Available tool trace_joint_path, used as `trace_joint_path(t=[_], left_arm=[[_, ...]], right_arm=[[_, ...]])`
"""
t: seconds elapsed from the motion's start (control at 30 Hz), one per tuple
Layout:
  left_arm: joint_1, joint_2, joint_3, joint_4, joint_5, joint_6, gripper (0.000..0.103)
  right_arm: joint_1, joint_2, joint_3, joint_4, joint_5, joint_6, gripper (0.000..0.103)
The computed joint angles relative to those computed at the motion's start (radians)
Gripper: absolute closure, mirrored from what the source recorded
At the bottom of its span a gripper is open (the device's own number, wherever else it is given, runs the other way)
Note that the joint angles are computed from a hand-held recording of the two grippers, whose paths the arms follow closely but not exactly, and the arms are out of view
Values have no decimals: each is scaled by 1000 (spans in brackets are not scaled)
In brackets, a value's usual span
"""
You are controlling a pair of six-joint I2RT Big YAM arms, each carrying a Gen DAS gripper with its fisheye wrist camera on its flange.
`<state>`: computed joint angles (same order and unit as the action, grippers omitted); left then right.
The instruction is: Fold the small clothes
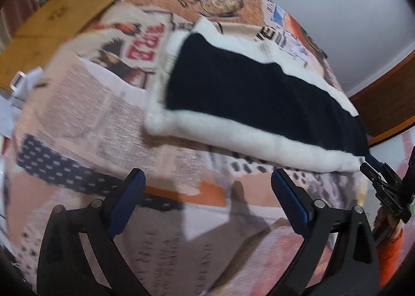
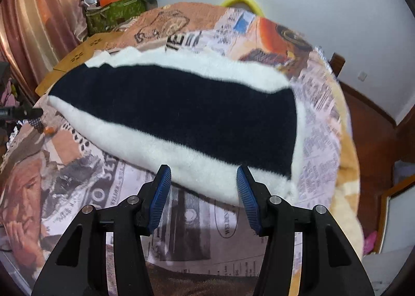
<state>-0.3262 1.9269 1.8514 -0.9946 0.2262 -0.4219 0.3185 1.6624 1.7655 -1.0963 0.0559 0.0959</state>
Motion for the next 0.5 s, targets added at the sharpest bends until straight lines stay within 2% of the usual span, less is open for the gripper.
trace_joint_path(t=[0.1,0.13,0.3,0.4,0.5], left_arm=[[9,58,55,-8,141,-40,5],[11,75,75,-12,160,-49,5],[19,160,194,-20,150,-111,5],[31,195,240,10,148,-169,5],[42,211,253,76,131,-236,5]], right_arm=[[15,19,38,19,3,-12,46],[18,25,48,22,1,-15,46],[39,108,143,21,-30,-32,46],[52,177,214,3,-39,-42,46],[62,257,305,-25,-56,-30,46]])
